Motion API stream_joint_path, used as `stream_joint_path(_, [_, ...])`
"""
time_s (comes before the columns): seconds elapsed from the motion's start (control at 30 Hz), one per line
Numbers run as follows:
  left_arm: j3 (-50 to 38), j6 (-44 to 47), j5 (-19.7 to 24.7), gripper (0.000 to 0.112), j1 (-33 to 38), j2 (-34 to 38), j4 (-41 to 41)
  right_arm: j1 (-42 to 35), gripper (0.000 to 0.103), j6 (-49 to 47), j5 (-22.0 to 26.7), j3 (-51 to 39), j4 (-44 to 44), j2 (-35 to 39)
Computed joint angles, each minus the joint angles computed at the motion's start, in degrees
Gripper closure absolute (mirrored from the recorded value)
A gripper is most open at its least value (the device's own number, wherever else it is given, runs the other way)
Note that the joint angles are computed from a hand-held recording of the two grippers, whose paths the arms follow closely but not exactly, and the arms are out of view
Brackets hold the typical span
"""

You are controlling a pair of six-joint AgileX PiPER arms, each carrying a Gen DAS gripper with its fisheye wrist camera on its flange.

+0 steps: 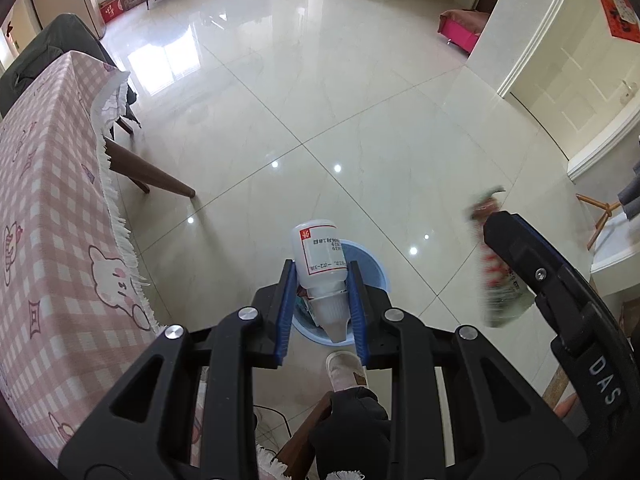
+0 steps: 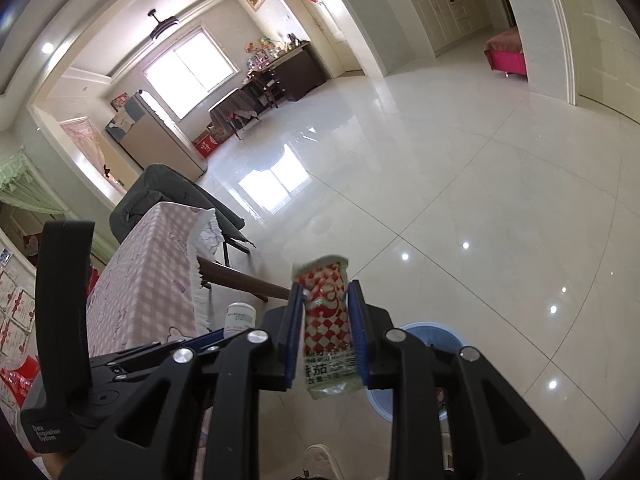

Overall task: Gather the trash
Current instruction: 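Open the right tool over the bucket to drop the sauce packet, then open the left tool over the bucket to drop the white bottle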

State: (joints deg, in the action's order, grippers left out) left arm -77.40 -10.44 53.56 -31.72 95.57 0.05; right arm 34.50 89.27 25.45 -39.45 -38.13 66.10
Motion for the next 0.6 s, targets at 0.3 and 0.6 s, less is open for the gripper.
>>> stream_joint_path(0.3, [-1.1,0.7,-0.1,0.087,-0.2,2.3,-0.7,-0.1,0.064,1.8,-0.6,0.4,-1.6,1.8])
stream_joint_path(0.6, [-2.1,0.9,-0.4,0.087,-1.0,3.1,-0.6,2.6,0.063,6.6,4.5,-0.3,-6.2,0.9])
